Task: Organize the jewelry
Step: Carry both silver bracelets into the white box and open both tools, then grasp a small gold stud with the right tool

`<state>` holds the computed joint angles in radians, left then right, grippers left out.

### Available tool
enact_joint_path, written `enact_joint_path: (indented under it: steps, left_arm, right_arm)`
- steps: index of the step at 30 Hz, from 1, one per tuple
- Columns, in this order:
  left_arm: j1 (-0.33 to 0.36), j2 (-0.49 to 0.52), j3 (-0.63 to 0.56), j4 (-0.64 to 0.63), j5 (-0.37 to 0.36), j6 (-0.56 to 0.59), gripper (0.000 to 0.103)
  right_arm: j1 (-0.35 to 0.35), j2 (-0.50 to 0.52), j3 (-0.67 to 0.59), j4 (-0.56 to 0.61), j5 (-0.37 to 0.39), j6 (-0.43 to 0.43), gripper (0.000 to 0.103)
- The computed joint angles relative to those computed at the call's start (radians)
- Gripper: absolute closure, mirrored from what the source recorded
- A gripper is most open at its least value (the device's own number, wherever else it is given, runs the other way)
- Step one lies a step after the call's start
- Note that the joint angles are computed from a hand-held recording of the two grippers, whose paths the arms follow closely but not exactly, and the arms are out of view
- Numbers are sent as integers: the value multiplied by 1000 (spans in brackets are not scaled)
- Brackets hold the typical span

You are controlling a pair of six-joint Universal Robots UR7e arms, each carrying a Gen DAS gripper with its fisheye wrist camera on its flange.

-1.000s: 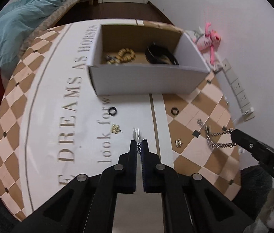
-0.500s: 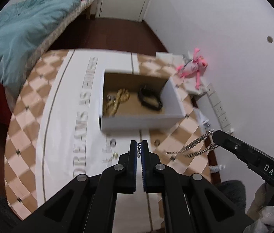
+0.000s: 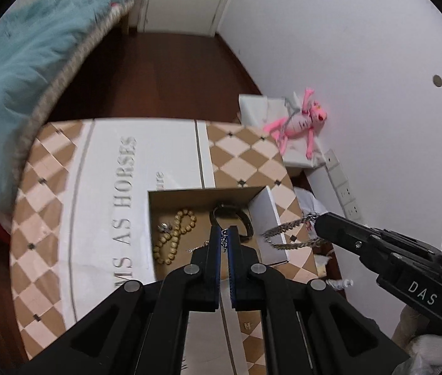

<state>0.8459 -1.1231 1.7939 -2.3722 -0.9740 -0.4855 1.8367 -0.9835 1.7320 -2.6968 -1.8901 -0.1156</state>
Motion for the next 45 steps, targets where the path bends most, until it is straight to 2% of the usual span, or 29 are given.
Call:
enact_joint_path:
  steps: [6,10,14,16,17,18,22,23,24,25,27,30,32,45]
  left_arm:
    - [44,61,-71,98,-41,-36,99]
    - [65,98,-113,170,-23,-76,98]
    - [66,114,-128,196,36,-89,93]
    - [64,115,-130,206,68,-102,69]
    - [64,112,-127,205,79,-108,38]
    - [63,104,-116,189,93,-110,21]
    - [55,87,-89,175,154,-120,20]
    - [52,82,-79,174,174,-127,18]
    - [47,74,-65,177,195,-136,8]
    - [45,70,-58,178,207,-142,4]
    - [35,53,-16,144,242,-143,2]
    - [24,45,13,144,279,-153,2]
    - [19,41,22,152,294,-160,1]
    - [-21,1,64,193,353,-223,1]
  right_arm:
    - [-35,66,-78,112,-18,21,99]
    - [-60,107,-134,224,-23,42,98]
    - [-71,138,-173,280,-56,54,94]
    - [-67,145,-178,267,-84,52,70]
    - [-63,146,-175,248,-100,41,66]
    - [-60,146,-173,234,-112,31,66]
    - [-38,149,-153,165,-202,-15,65]
    - [-30,151,-145,144,-238,-26,64]
    - [-24,154,-139,125,-268,-35,53]
    - [-19,158,-130,102,-297,-45,36]
    - [-13,163,-107,61,-341,-62,17]
    - [-14,169,-85,43,-368,-55,11]
    - [-16,170,-72,29,-378,-47,4]
    - [19,143,-10,-101,-422,-46,2]
